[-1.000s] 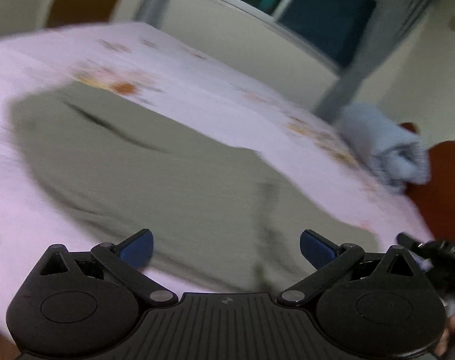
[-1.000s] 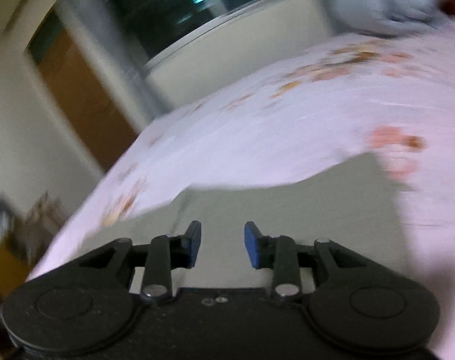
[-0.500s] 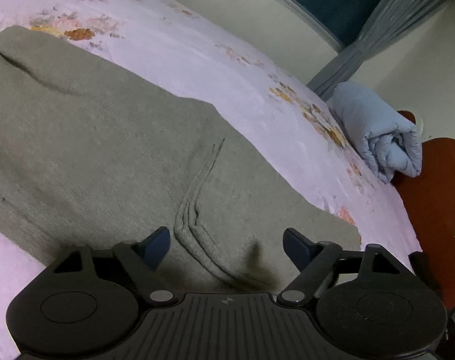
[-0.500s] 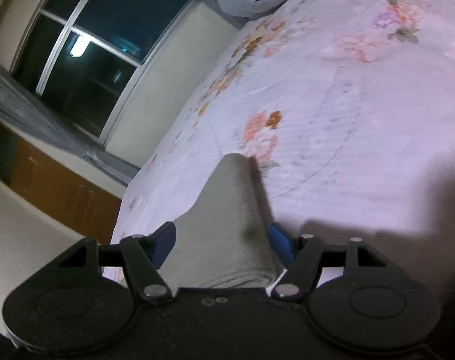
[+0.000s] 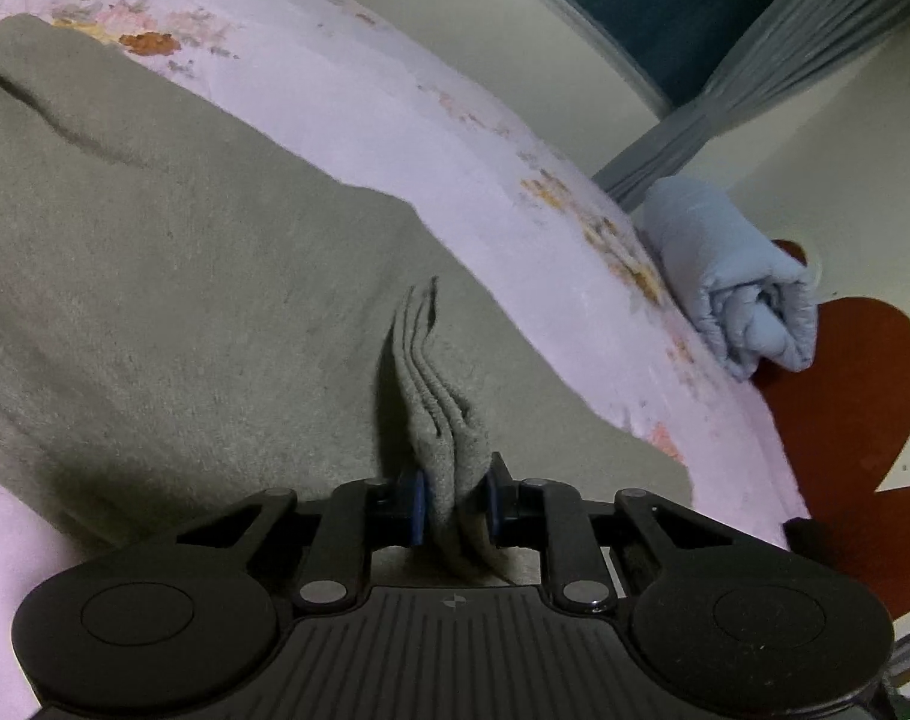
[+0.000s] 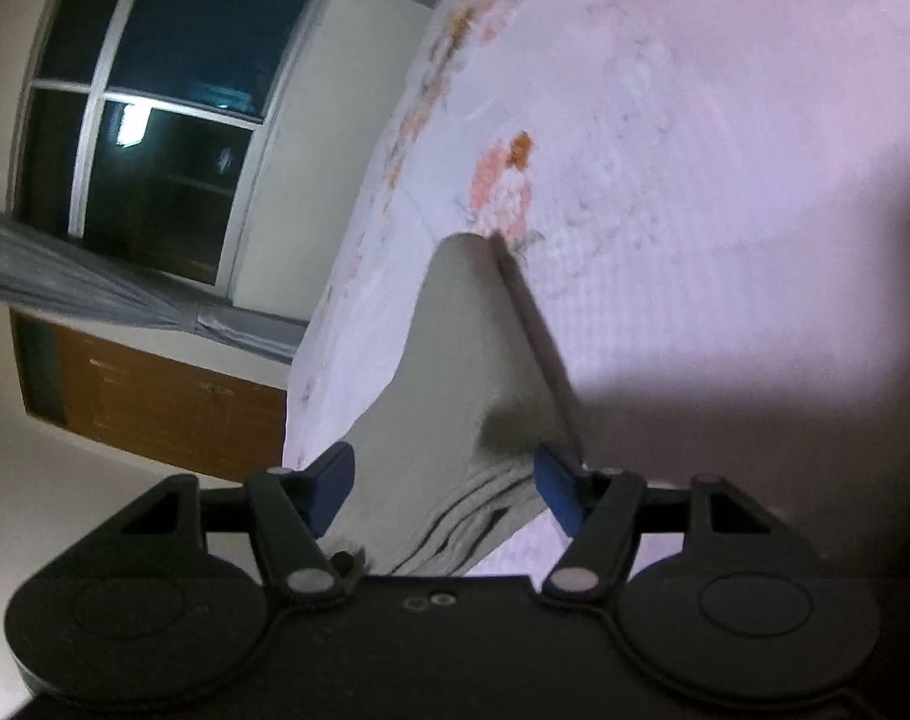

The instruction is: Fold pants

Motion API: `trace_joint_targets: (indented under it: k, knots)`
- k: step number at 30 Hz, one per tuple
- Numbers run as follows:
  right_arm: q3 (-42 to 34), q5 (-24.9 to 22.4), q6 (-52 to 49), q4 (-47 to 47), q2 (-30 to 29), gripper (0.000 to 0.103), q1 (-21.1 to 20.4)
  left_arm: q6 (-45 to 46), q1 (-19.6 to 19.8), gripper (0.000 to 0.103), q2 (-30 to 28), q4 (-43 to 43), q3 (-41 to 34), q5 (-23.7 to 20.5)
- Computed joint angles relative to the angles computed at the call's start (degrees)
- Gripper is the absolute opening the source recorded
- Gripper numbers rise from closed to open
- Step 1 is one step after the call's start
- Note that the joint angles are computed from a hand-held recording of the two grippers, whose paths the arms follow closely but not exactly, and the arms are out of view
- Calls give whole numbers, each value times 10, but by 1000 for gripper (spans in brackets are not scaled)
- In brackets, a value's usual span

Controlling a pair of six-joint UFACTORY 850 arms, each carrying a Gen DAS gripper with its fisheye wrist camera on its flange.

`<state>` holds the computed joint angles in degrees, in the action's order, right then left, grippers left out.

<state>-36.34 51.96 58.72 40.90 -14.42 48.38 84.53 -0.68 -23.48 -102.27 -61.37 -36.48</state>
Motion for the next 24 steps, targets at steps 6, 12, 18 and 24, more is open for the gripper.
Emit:
trace_joint_targets:
  k: [6, 12, 18, 24]
  knots:
    - [-15, 9, 49, -49, -19, 60, -5, -12, 7, 19, 6, 10, 4, -18]
    - [-25, 36, 81, -46, -41, 60, -8, -16, 12, 19, 20, 13, 0, -40]
    - [-39, 55, 91, -21, -64, 61, -10, -21, 10, 19, 30, 16, -9, -42]
    - [-47, 63, -46, 57, -50, 42, 2, -22, 12, 19, 24, 30, 4, -20]
